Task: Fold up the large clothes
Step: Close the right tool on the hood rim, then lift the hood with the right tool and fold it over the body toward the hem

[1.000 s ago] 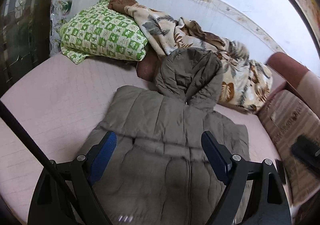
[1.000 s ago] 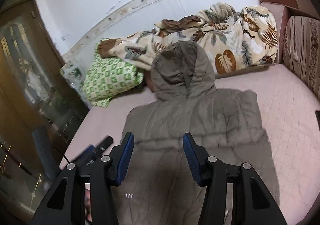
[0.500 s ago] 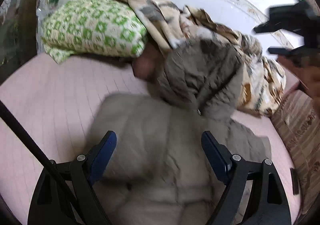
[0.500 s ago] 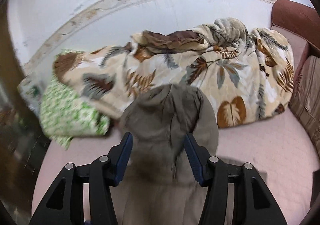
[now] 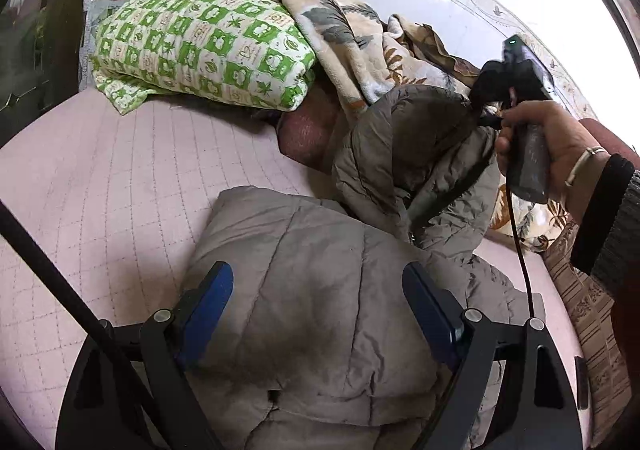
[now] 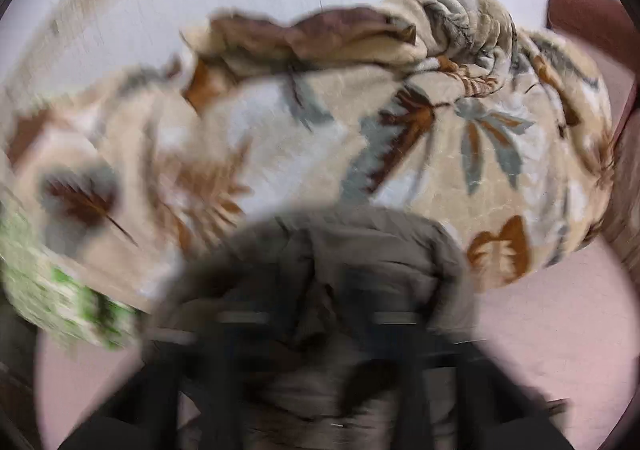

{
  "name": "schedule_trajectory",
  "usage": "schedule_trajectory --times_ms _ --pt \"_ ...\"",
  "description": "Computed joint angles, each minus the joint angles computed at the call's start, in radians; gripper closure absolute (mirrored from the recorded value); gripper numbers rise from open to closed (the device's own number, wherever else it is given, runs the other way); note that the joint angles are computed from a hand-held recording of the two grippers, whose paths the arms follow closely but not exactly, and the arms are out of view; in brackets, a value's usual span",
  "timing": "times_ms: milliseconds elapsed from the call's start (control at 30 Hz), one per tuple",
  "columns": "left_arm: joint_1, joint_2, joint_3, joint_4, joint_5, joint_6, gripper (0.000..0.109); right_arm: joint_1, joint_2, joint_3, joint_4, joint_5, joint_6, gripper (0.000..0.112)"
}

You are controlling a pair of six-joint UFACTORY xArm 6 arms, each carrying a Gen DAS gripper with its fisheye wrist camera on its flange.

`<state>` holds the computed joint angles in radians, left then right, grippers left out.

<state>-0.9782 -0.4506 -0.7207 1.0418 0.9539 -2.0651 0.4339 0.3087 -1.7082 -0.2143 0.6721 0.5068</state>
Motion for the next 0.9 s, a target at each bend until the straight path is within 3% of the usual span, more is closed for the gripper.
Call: schedule_trajectory --times_ms 167,300,733,900 --pt "0.009 0.008 -0.003 -0.005 -0.008 -0.002 0.023 -0.013 -0.149 0.23 -0.002 -0.204 -0.039 0.11" --pt "0.001 0.006 -0.007 0.0 -0.005 -0.003 0.023 -0.025 -0.276 0.364 0.078 -0.277 -0.135 0.11" --pt "-0.05 -0.045 0.003 0.102 0.025 -0.074 0.023 0.017 -0.77 0.834 0.399 -0.36 -0.467 0.11" --pt "-0.106 -0.077 0.007 0.19 0.105 -0.141 0.023 0.068 -1.016 1.092 0.413 -0.4 -0.454 0.11"
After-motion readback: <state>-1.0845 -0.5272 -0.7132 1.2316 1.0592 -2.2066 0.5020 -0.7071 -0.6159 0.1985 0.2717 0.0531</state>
